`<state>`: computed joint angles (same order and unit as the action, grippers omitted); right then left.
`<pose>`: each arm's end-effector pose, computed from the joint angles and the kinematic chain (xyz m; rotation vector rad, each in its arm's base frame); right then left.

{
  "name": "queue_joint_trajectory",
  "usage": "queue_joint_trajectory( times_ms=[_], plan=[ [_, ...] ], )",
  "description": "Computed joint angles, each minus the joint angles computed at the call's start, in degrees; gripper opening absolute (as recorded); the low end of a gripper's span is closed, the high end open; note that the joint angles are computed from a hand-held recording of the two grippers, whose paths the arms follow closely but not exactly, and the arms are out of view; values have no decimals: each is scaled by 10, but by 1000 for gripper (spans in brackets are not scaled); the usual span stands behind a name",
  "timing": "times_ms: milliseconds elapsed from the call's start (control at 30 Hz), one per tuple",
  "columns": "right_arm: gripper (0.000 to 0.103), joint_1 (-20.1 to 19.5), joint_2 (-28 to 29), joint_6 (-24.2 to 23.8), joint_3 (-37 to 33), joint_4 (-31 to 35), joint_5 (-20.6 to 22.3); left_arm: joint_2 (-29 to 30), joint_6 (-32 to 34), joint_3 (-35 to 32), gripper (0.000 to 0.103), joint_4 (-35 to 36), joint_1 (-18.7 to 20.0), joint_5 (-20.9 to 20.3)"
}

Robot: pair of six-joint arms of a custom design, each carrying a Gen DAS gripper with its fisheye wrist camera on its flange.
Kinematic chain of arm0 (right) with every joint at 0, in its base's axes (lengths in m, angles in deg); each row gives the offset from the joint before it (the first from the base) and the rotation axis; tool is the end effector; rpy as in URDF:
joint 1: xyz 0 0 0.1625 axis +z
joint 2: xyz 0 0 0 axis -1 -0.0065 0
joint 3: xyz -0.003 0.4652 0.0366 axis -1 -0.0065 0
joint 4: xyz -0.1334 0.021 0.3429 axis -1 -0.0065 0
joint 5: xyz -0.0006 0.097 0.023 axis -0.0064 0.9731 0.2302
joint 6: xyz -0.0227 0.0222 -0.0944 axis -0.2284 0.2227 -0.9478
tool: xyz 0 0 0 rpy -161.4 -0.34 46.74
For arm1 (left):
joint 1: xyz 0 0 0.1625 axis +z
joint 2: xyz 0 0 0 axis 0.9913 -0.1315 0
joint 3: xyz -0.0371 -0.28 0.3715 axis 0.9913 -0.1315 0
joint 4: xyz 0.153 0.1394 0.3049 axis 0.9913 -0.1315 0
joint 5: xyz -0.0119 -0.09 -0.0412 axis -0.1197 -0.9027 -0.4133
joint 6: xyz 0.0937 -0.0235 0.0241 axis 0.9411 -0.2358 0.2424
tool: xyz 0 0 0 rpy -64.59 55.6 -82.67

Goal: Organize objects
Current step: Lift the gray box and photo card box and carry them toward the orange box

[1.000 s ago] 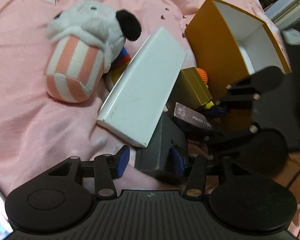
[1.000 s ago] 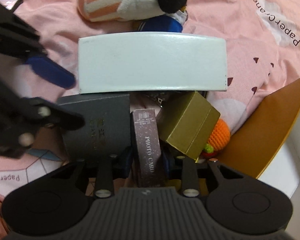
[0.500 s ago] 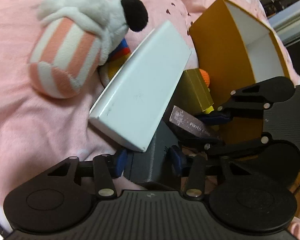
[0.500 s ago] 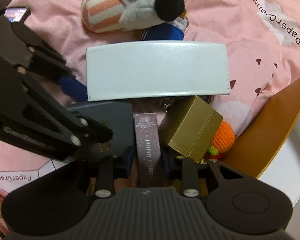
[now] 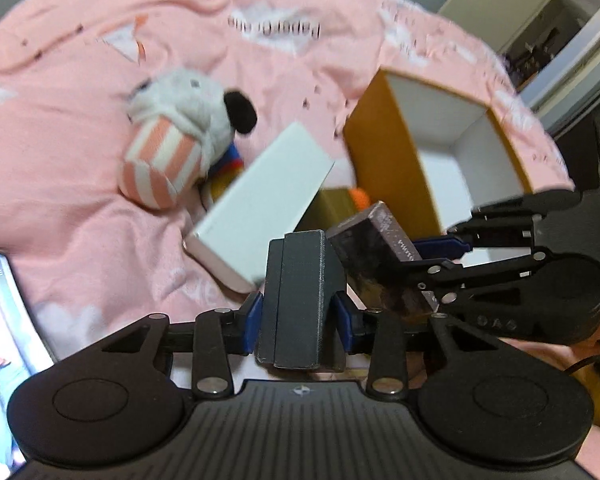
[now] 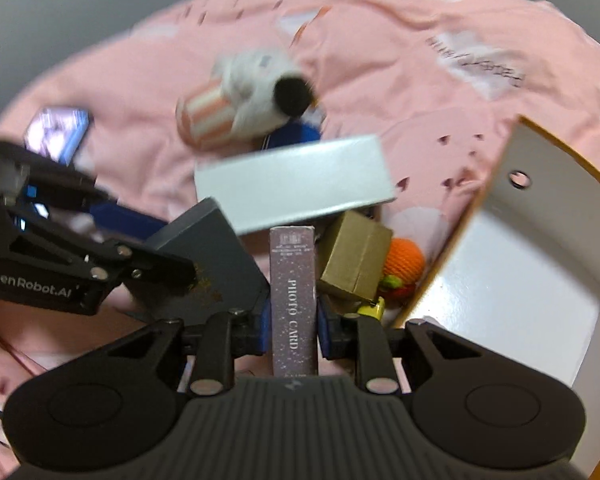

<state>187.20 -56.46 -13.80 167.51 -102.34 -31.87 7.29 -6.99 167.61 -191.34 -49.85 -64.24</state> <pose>0.1853 -0.6267 0.3410 1.5204 -2.3638 -0.0984 -0.3987 -0.4911 0.1175 -0.0793 2.5706 -0.7549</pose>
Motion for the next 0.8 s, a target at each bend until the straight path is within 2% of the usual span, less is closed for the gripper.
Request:
queue_joint_trajectory(
  times_ms=[133,233,333,433,567,667,800],
  plan=[
    [24,-16,-21,53,1,-19,70,-8,-17,1,43,-12,-22,41],
    [24,-36,-39,97,-6,-32,142,7,14,-22,43,-50,-24,63],
    [24,-51,-64,125,4,-73,179,26,63,-47,43,-104,-23,64],
    [24,-64,-86,141,16,-129,178,45,103,-77,43,-139,-20,42],
    [24,-87,-98,180,11,-157,172,94,159,-137,43,-180,0,-16],
    [24,-97,-100,193,17,-187,142,135,178,-193,43,-163,15,-53],
    [24,-105,-86,207,4,-172,94,190,174,-269,43,-93,34,-76]
  ],
)
